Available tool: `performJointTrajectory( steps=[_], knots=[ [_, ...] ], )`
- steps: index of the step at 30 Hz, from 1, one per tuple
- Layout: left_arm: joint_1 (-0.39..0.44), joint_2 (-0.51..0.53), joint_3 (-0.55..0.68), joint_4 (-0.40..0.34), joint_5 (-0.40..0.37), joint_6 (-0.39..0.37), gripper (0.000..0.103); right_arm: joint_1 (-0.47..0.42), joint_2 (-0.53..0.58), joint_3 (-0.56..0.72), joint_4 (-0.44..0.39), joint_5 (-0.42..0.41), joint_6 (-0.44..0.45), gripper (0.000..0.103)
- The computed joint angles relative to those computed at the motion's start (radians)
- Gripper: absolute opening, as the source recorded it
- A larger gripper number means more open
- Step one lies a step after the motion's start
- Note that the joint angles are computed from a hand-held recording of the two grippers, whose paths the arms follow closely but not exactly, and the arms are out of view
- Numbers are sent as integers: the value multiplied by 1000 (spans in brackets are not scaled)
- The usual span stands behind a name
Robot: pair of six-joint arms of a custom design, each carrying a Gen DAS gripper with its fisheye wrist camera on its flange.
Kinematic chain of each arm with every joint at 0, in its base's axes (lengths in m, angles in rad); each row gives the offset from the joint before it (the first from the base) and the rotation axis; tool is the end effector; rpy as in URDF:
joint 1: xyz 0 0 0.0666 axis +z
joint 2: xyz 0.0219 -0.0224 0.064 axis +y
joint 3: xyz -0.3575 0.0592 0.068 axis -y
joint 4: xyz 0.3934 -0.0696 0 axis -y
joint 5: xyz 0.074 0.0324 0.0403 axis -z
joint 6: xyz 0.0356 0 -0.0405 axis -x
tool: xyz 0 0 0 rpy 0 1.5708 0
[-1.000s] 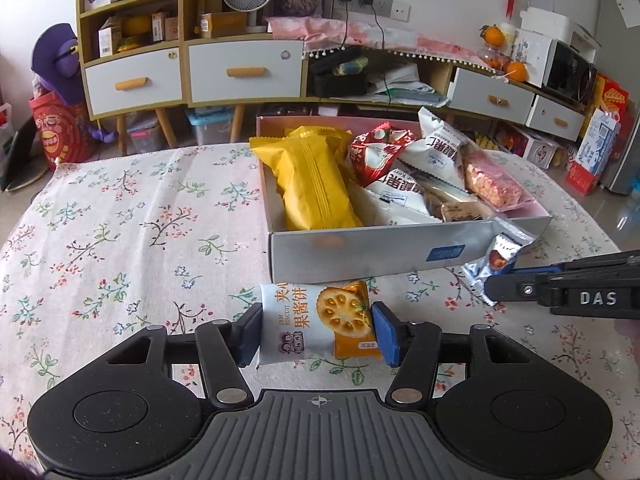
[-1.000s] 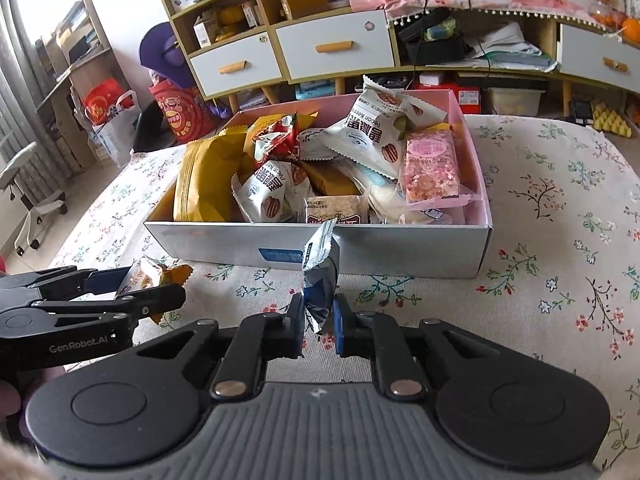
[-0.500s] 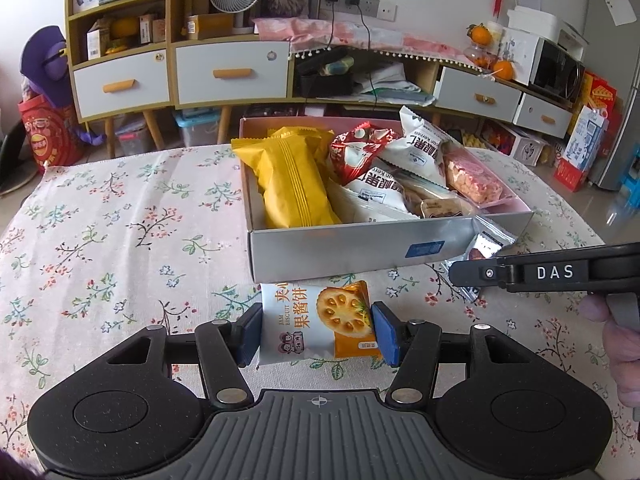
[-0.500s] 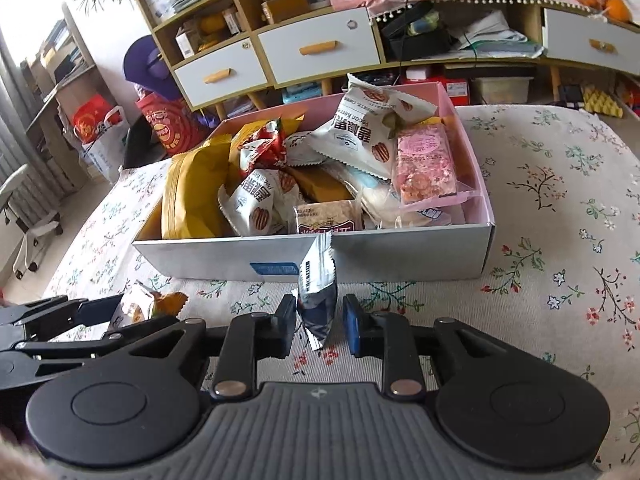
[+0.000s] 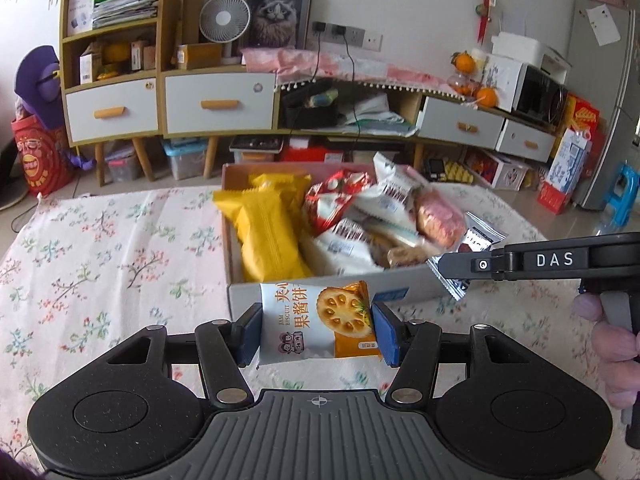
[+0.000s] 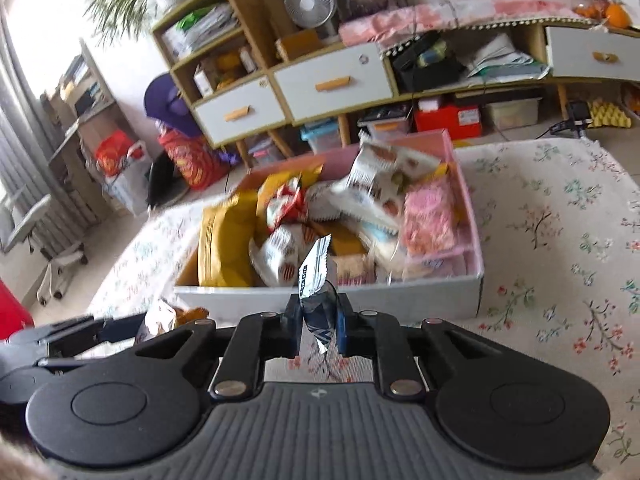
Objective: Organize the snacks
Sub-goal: 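Carry the lotus-chip bag and blue-white candy into the box and release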
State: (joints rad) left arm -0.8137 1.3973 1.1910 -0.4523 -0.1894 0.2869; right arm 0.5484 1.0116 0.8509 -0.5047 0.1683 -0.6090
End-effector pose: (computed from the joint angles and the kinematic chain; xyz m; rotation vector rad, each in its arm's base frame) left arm 0.3468 -0.3578 0.3470 0.4829 2.1920 -0.3937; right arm 0.3139 0.1843 0.3393 0.1612 2.2565 0.4417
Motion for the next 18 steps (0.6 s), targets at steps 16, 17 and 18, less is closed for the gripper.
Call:
performJointTrajectory(
  steps=[16, 17, 18],
  knots=[
    [17, 172, 202, -11, -8, -44, 55, -66, 53, 12, 93, 29, -117, 15],
    [18, 179, 208, -8, -7, -45, 55, -70, 55, 11, 101, 23, -125, 15],
    [19, 190, 220, -5, -7, -45, 55, -74, 56, 9, 113, 20, -135, 15]
  ],
)
